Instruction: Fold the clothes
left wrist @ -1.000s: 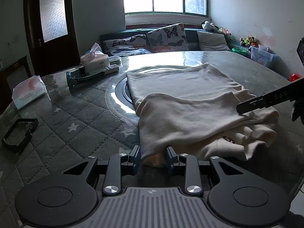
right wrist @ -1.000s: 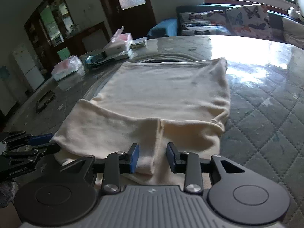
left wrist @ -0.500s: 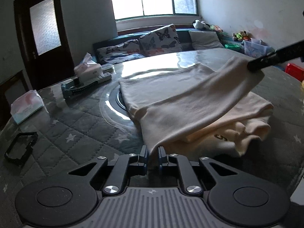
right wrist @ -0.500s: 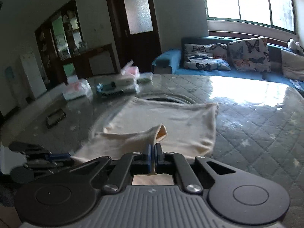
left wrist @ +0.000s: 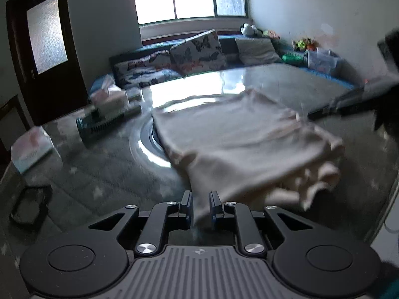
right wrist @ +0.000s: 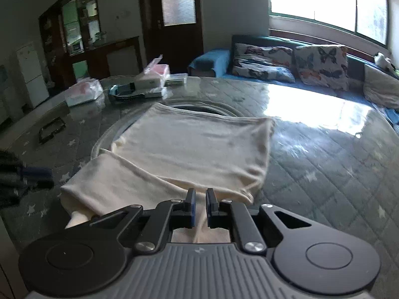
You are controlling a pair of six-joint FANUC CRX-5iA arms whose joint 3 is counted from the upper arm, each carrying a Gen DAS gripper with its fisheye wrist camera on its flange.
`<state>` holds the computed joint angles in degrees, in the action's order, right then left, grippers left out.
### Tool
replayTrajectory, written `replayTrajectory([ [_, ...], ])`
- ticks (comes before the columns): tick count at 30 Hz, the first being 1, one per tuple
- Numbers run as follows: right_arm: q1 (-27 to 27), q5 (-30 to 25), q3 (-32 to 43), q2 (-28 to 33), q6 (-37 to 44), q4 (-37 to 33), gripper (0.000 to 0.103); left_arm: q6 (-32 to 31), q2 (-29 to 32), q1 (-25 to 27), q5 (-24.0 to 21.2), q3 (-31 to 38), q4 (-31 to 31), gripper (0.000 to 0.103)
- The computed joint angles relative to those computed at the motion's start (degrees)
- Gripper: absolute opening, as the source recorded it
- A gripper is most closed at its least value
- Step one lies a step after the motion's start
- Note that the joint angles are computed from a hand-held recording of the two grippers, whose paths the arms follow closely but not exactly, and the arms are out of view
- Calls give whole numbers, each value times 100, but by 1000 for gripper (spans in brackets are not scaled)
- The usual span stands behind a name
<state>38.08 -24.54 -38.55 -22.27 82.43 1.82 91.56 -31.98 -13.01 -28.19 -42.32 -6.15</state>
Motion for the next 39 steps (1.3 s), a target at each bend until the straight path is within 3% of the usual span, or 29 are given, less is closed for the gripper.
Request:
replayTrajectory([
  [3, -1, -26, 204, 276, 340, -312, 9, -343, 391, 14, 394, 90, 442, 16],
  [7, 15, -11, 335, 621, 461, -449, 9, -325, 1171, -162, 766, 421, 487, 16],
  [14, -30, -151, 311, 575, 675, -446, 10, 180, 1997, -378, 638, 977, -173, 16],
  [18, -85, -230, 349, 480, 1004, -716, 18, 159, 2032, -389, 686, 959, -191, 21],
  [21, -71, -210, 289, 549, 926, -609, 18, 203, 1998, -424, 603, 993, -257, 26],
  [24, -9, -117, 154, 400, 781, -466, 18, 506, 1896, -561, 435, 1071, -677, 42],
  [30, 44, -326, 165, 347, 1099, -641, 20, 688, 1636, -741, 195, 1046, -981, 44],
  [39, 179, -308, -107, -91, 707, -318, 25, 750, 1128, -1128, -225, 901, -1410, 61],
])
